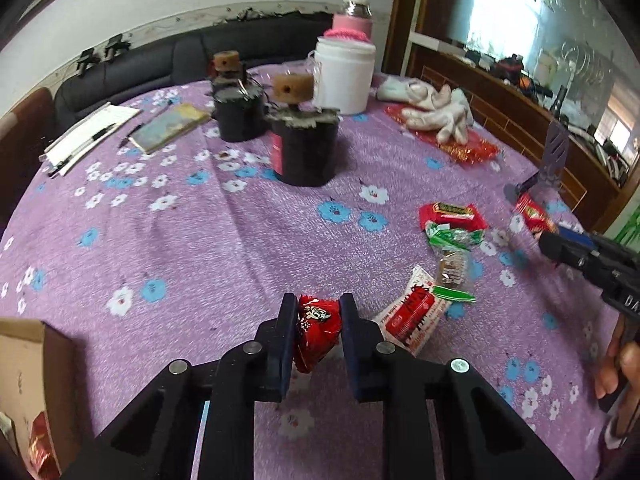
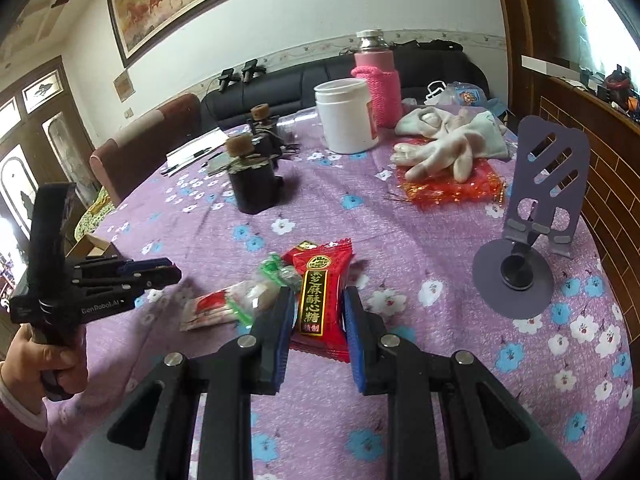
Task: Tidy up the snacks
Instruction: 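Grasp a small red packet with the left tool while the right tool grasps a red-gold packet, then carry both packets over the cardboard tray and open both tools to drop them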
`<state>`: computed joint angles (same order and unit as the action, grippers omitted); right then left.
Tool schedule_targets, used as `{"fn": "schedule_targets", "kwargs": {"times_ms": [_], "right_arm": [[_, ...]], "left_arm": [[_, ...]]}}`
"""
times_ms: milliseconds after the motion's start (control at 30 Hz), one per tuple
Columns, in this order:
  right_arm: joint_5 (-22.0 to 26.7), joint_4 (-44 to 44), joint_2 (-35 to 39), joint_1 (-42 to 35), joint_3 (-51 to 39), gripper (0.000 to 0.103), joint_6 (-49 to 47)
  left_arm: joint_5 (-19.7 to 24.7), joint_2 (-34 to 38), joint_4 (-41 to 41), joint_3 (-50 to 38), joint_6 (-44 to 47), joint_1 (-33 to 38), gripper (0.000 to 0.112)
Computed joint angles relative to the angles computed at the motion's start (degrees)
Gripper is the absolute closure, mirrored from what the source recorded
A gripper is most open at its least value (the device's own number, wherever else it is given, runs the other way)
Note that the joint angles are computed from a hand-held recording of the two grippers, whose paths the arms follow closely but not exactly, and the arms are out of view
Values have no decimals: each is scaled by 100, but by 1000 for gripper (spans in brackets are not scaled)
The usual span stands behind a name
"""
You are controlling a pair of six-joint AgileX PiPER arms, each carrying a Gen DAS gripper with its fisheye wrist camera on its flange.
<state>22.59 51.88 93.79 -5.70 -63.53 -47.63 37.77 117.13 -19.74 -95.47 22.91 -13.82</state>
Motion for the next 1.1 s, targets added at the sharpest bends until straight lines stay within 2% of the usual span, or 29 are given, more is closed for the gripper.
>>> {"fn": "schedule_targets", "kwargs": {"times_ms": [200, 300, 433, 500, 867, 1100], "right_arm": [[-158, -142, -219, 385, 194, 79, 227], [-265, -378, -330, 681, 244, 79, 496], [-410, -1093, -481, 1178, 245, 79, 1213], [-457, -1315, -548, 1369, 229, 79, 1481], [-484, -2973, -486, 2629, -334, 79, 3364], [-359, -3986, -130, 3474, -954, 79, 4437]], "left_arm": [[-304, -621, -86, 703, -101, 188, 91], [-775, -1096, 408, 1302, -523, 199, 91], [-1078, -1600, 678, 1830, -728, 285, 91], [-1199, -1825, 1125, 2037, -1089, 297, 91], [-1308, -2771, 2145, 2801, -2127, 1158, 91], [-1413, -3105, 1526, 3116, -1481, 2048, 91]]}}
